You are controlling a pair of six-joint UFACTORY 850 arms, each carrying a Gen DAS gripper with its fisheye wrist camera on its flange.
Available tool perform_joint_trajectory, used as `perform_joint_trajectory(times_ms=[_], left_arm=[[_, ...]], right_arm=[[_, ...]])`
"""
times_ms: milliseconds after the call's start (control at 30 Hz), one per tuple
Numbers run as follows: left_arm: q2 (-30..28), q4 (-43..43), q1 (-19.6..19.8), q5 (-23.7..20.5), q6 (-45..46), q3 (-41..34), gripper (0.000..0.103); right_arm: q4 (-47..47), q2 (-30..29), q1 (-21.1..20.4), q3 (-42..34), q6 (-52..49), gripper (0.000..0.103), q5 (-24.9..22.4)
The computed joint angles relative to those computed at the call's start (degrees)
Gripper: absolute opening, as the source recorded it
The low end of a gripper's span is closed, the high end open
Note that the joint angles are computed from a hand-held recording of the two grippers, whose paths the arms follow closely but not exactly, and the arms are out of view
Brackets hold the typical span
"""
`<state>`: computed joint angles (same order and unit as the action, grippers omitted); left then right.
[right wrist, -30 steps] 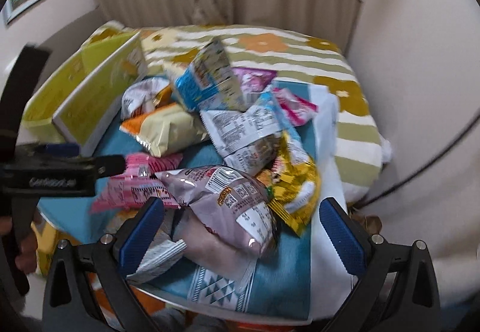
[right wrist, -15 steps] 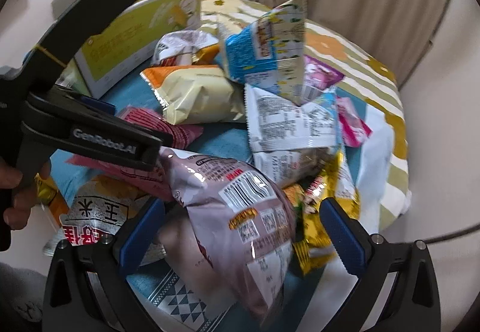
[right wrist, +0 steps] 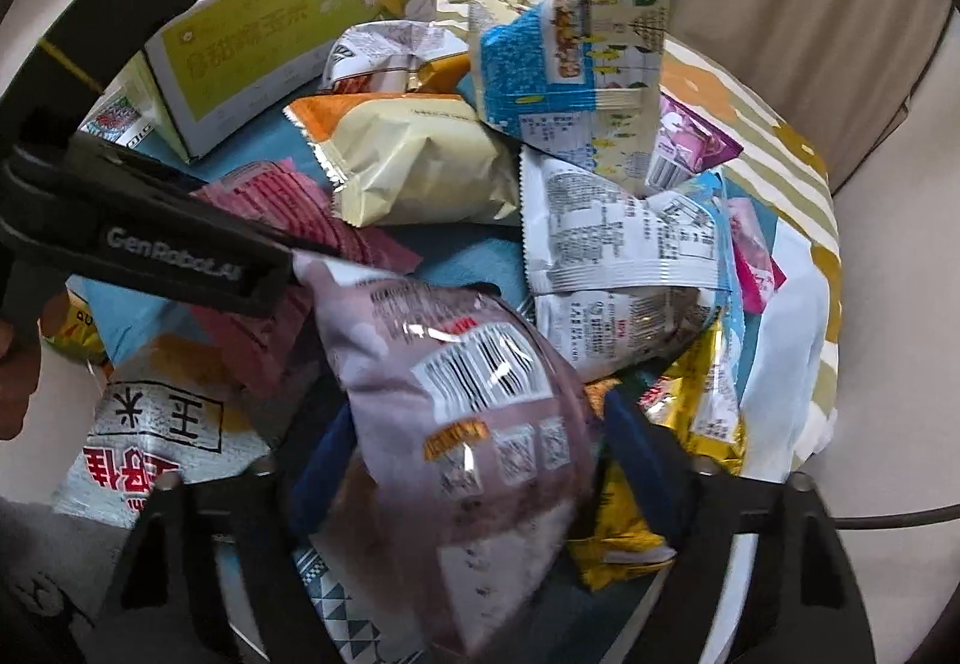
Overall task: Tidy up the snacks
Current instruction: 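Grasp the pink striped bag with the left tool while the right tool grasps the purple-grey bag, then carry both bags over the yellow box and open both tools to drop them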
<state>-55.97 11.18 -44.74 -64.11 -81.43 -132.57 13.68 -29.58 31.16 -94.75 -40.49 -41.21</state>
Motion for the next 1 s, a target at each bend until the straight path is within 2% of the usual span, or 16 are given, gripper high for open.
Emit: perform_joint_trajectory(times_ms=[33,133,233,633,833,933,1000], left_arm=[[0.06,-0.03,0.03,-0.07,0.05,-0.09,0.066],[0.69,0.16,0.12,-0.08,0.10,0.17,0.064],[1.23,0.60,0.16,-0.51,0.17,0.01,0.063],[9.97,6.52,-2.68,-0.32,-4.59,8.15,0.062],[14.53,12.73,-5.09,-2.71,-8.88,10.34,0.062],[17.01,16.17,-5.56,-3.39,-10.56,12.41,0.062],[17.44,18.09,-5.75,-4.99,-10.60,11.54,0.062]], right_arm=[[1.64,-0.50,-0.37,-0.80,-0.67,0.058,-1.34],[2.14,-0.63,-0.72,-1.19,-0.55,0.055,-2.16],[3.72,-0.16,-0.89,-0.90,-1.12,0.054,-1.90],[9.20,2.74,-1.17,-1.27,-0.11,0.053,-2.38],[12.28,5.51,-1.00,-0.78,-0.99,0.053,-1.83],[13.15,5.28,-0.45,-3.35,-0.31,0.053,-3.03],[13.26,5.66,0.26,-3.97,0.60,0.053,-1.28]])
